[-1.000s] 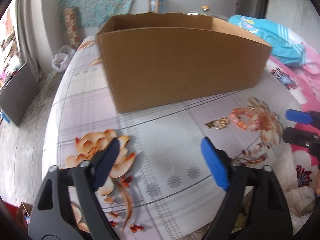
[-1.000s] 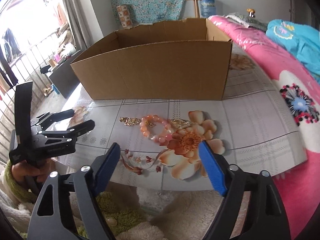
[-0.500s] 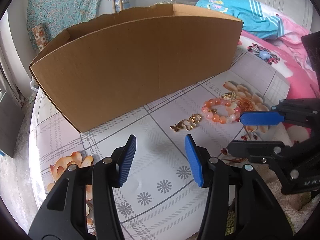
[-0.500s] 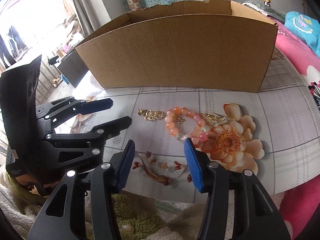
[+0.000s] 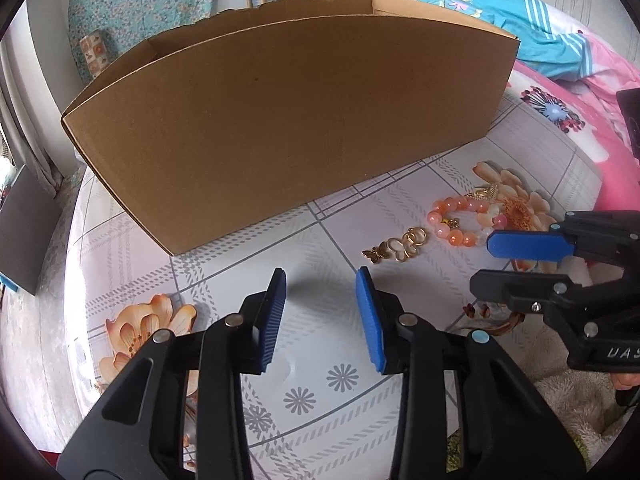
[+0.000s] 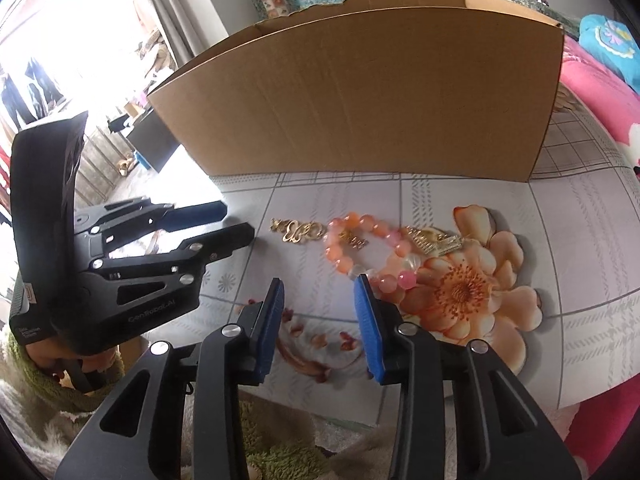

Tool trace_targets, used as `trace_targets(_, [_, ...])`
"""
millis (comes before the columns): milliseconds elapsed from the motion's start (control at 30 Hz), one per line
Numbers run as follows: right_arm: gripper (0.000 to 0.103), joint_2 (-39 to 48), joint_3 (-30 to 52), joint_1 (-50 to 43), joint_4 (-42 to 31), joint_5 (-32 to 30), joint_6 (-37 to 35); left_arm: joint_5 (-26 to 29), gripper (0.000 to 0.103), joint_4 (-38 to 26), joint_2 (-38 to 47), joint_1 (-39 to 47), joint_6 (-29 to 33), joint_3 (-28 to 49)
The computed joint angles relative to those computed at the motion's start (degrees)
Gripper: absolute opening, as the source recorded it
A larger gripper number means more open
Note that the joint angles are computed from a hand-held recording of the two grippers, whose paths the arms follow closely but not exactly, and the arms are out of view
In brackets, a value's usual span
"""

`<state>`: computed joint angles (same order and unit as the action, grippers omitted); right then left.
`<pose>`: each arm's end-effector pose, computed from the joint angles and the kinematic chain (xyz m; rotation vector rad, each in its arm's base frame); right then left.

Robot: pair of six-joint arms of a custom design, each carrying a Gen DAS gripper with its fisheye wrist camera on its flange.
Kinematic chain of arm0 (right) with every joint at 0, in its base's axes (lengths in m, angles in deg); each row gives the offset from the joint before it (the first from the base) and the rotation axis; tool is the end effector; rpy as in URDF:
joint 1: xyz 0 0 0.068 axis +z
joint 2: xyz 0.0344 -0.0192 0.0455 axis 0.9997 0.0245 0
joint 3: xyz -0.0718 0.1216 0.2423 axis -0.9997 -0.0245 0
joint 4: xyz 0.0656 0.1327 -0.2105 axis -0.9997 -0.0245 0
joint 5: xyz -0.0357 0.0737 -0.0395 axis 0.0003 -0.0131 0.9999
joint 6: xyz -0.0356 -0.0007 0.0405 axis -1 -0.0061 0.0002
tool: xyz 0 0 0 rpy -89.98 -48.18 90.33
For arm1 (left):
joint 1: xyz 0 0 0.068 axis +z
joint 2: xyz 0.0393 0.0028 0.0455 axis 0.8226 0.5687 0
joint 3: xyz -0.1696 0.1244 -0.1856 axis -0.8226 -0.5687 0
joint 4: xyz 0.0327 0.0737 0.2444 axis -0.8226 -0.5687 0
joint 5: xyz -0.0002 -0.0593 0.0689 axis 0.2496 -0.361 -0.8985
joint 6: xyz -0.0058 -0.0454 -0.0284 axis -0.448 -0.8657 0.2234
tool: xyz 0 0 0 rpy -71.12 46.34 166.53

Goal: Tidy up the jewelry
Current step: 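Move the left gripper toward the gold charms beside the peach bracelet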

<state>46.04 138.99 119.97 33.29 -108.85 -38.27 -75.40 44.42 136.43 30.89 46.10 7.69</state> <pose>0.3251 0.2126 0.1629 -0.7430 2.4684 0.6822 0.2863 -0.1193 0.1729 0.0242 2.5295 0.0655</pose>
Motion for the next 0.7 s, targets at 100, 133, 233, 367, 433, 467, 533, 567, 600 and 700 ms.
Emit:
trace_targets(100, [0.036, 0.5, 0.9, -0.6, 0.1, 0.0, 0.5, 0.6, 0.034, -0.5, 0.8, 0.6, -0.2, 1.1])
trace_targets(133, [0.036, 0.7, 1.1, -0.9, 0.3, -0.1, 0.8, 0.7, 0.034, -0.5, 1.0, 0.7, -0.3, 1.3])
trace_targets(233, [0.036, 0.9, 1.1, -2.0, 0.8, -0.5, 1.5, 0.9, 0.034, -0.6, 1.2, 0.9, -0.2, 1.7])
trace_targets(367, [0.036, 0.9, 1.0, -3.7, 1.5, -1.5, 1.9, 0.6, 0.034, -0.6, 1.4, 0.7, -0.1, 1.7])
trace_targets(433, [0.036, 0.5, 0.5, -3.9, 2.0, -1.6, 2.4, 0.7, 0.034, -0.8, 1.4, 0.7, -0.2, 1.8])
trace_targets(467, [0.036, 0.3, 0.3, -4.1, 2.1, -2.1, 2.4, 0.7, 0.034, -0.8, 1.2, 0.8, -0.2, 1.6])
trace_targets(533, [0.036, 0.3, 0.2, -4.6, 2.2, -3.0, 2.5, 0.8, 0.034, -0.8, 1.1, 0.8, -0.5, 1.7])
trace_targets(567, [0.036, 0.0, 0.0, -4.7, 2.2, -3.5, 2.5, 0.8, 0.034, -0.8, 1.1, 0.8, -0.5, 1.6])
trace_targets(600, [0.036, -0.2, -0.1, -4.9, 2.1, -4.0, 2.3, 0.8, 0.034, -0.9, 1.2, 0.7, -0.5, 1.7])
trace_targets(700, [0.036, -1.5, -1.6, -5.3, 2.3, -5.2, 2.2, 0.6, 0.034, -0.9, 1.5, 0.6, -0.7, 2.0])
